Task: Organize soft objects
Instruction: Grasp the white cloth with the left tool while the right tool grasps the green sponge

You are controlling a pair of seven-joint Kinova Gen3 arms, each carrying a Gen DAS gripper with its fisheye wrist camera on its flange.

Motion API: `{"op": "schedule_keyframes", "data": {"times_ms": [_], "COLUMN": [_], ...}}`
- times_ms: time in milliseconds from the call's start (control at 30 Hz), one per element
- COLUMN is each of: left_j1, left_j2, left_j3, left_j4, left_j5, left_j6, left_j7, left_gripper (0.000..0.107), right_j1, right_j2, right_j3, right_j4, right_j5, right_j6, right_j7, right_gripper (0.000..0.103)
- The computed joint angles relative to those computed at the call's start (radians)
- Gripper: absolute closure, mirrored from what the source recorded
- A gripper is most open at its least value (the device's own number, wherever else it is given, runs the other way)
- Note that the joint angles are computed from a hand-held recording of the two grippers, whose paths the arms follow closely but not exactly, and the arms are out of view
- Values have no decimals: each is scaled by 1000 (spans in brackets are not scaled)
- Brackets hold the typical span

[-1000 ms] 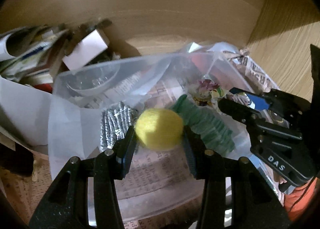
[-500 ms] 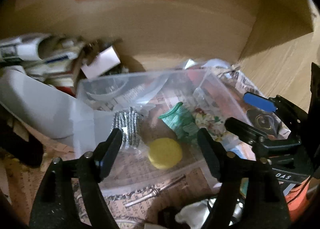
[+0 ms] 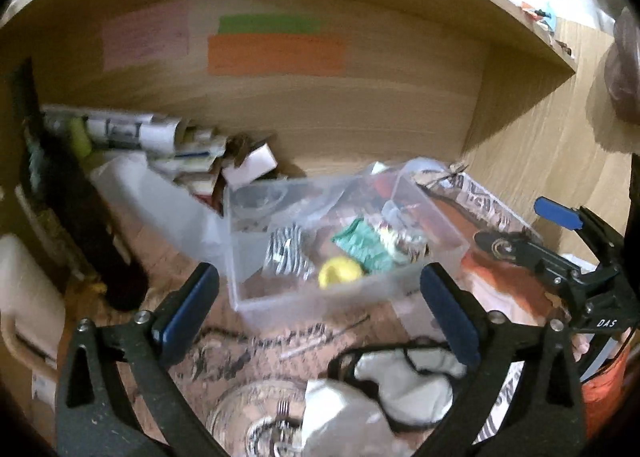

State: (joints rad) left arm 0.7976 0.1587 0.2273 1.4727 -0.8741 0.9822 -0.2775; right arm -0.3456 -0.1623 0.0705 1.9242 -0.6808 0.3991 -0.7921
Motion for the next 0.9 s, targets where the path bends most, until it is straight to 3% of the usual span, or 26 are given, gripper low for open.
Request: {"op": "schedule_keyframes", "data": {"times_ms": [367,600,667,733,900], "left_j1": [-3,50,70,82,72], "left_j2": [-10,-5,0,2,10], "left_j3": [22,29,32,37,41], "left_j4": [148,213,219,223,218], "left_j5": [102,39,-3,-29,-1], "left_j6": [-37,-61,-45,-37,-53], "left_j7": [117,259,312,340,296], "left_gripper": [5,5,6,17,34], "right_j1": [60,52,56,61,91], "right_j2": [-8,2,6,15,33], "right_j3": [-30,-7,-10,-4,-23], "right_j4": [101,142,147,144,136], "right_j5": [95,57,41,16,4], "right_j6": [62,90,98,119,145], "right_j7": [-184,-175,-168,-148,-138], "right_gripper": [8,10,19,28,51]}}
